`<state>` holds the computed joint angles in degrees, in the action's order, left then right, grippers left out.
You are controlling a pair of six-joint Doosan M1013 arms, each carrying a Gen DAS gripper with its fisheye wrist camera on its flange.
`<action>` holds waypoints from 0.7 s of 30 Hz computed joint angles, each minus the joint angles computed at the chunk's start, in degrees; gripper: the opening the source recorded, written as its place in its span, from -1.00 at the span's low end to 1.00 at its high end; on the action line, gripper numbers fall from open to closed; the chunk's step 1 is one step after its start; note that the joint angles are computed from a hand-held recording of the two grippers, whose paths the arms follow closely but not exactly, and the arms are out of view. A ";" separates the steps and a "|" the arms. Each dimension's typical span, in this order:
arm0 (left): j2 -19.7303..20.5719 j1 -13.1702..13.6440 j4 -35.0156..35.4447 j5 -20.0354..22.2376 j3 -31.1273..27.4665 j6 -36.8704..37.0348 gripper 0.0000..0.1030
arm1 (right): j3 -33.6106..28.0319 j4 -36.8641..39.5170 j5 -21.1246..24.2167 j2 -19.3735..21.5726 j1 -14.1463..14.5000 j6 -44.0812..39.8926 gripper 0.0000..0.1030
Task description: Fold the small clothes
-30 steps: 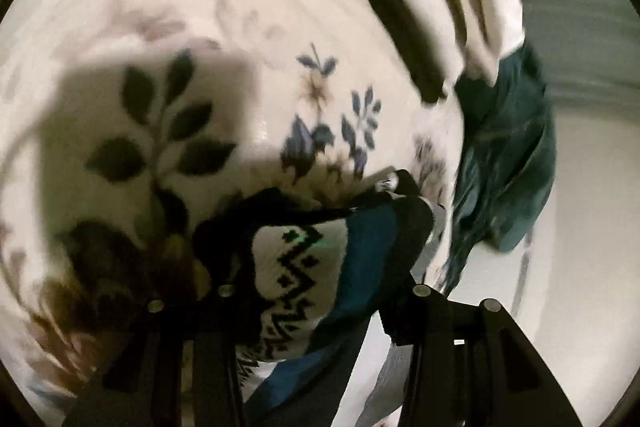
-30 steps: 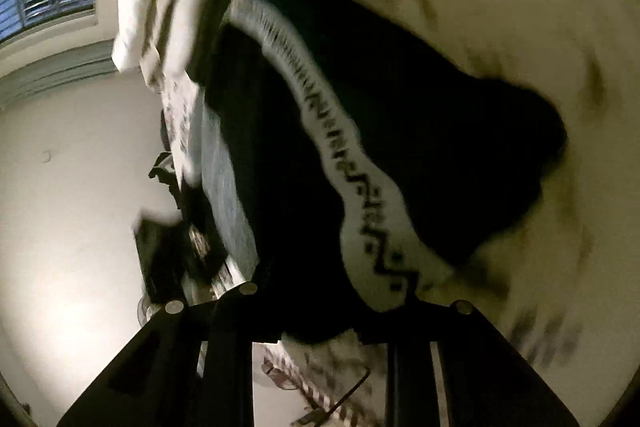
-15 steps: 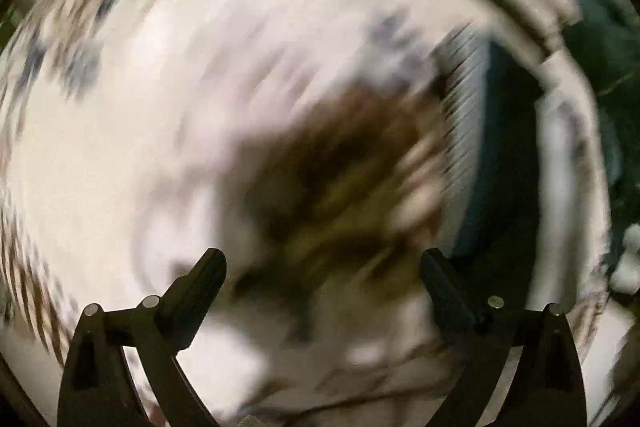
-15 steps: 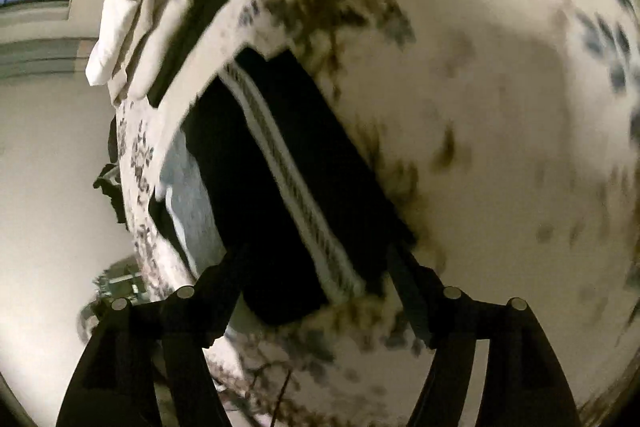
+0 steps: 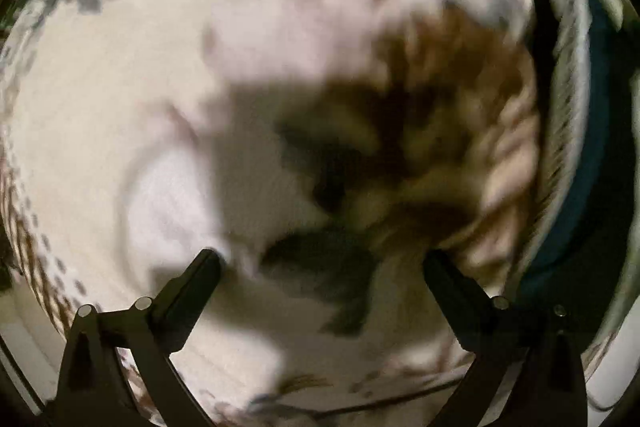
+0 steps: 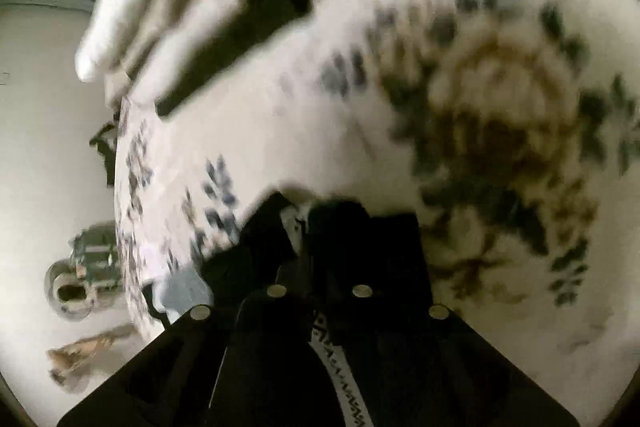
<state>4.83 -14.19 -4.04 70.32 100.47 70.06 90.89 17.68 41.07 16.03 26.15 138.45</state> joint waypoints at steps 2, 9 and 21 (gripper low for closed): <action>-0.17 0.40 -2.31 -3.51 -2.42 -0.31 1.00 | -0.91 -8.88 0.63 -0.76 0.69 7.67 -0.93; 9.23 1.44 -23.34 -6.38 -12.13 7.56 0.92 | -2.45 -8.55 5.28 0.98 0.68 6.10 -0.92; 12.78 3.69 -33.28 -6.67 -14.72 10.65 -0.49 | -1.15 -5.42 3.75 1.04 -0.30 4.63 -0.91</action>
<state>17.61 -10.51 -37.31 63.65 85.74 80.71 89.74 12.26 44.82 17.07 25.85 143.08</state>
